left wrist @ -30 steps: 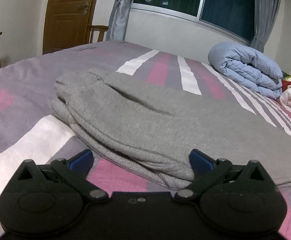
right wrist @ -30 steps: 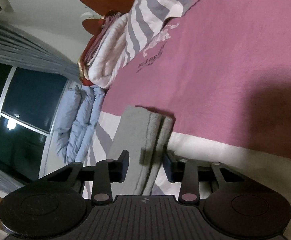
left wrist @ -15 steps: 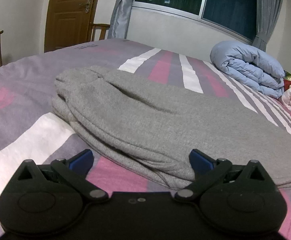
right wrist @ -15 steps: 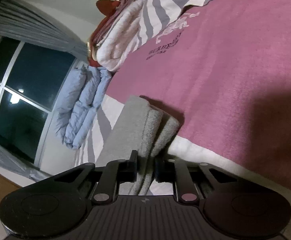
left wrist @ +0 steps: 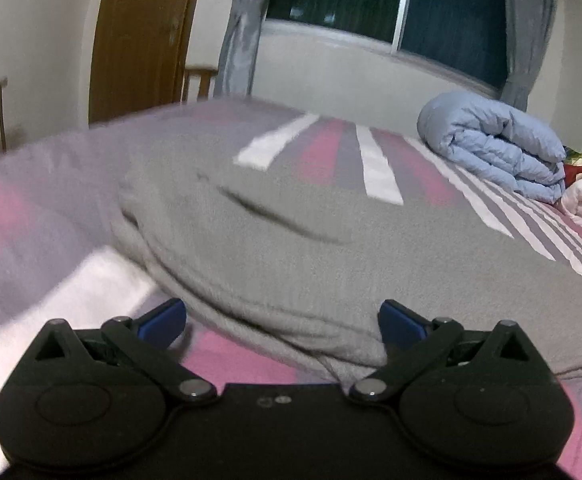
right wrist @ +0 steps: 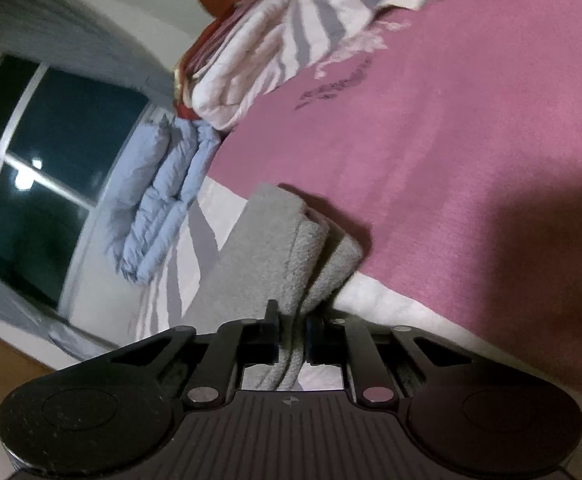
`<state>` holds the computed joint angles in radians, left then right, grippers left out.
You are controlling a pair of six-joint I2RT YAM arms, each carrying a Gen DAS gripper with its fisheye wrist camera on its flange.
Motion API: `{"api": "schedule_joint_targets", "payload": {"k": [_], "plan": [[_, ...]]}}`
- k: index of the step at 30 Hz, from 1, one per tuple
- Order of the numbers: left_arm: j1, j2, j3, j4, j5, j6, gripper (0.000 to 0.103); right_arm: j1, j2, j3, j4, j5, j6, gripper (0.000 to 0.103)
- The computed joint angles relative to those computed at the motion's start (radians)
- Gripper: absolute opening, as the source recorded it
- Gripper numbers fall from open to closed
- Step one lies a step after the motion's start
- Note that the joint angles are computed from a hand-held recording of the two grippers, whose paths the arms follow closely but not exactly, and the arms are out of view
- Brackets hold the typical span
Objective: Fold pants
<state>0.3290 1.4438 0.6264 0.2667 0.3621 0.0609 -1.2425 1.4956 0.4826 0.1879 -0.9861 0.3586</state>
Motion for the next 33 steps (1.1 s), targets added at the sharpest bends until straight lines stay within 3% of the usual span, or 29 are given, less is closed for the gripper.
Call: {"api": "schedule_joint_targets", "payload": {"k": [3,7,9,14,18,20,22,23,24,26,29,33], "plan": [[0.021,-0.025,-0.023,0.045,0.000,-0.012,0.097,0.030,-0.137,-0.037,0.015,-0.006,0.051,0.010],[0.070,0.005,0.008,0.020,0.022,-0.081,0.097,0.183,-0.363,-0.040,-0.046,0.009,0.078,0.010],[0.102,0.018,0.019,0.017,0.046,-0.112,0.097,0.330,-0.486,-0.028,-0.106,0.117,0.085,0.010],[0.188,0.022,0.012,0.048,0.084,-0.165,0.097,0.805,-0.644,-0.049,-0.080,0.406,0.157,0.010],[0.268,0.050,0.026,0.039,0.121,-0.199,0.097,1.237,-0.549,-0.061,0.015,0.665,0.190,0.010],[0.304,0.069,0.036,0.039,0.143,-0.230,0.097,1.431,-0.396,-0.047,0.083,0.754,0.161,0.010],[0.329,0.079,0.038,0.039,0.158,-0.249,0.097,1.554,-0.190,0.009,0.089,0.757,0.117,0.011],[0.333,0.080,0.037,0.041,0.161,-0.253,0.097,1.631,-0.142,0.012,0.108,0.862,0.092,0.011],[0.339,0.080,0.036,0.041,0.167,-0.255,0.097,1.674,-0.132,-0.002,0.146,0.933,0.080,0.011],[0.333,0.080,0.036,0.042,0.164,-0.251,0.097,1.653,-0.132,-0.011,0.166,0.912,0.126,0.011],[0.319,0.088,0.046,0.036,0.154,-0.247,0.097,1.627,-0.163,-0.019,0.155,0.885,0.096,0.011],[0.312,0.087,0.049,0.029,0.150,-0.234,0.097,1.660,-0.262,-0.067,0.184,0.943,0.080,0.011]]}}
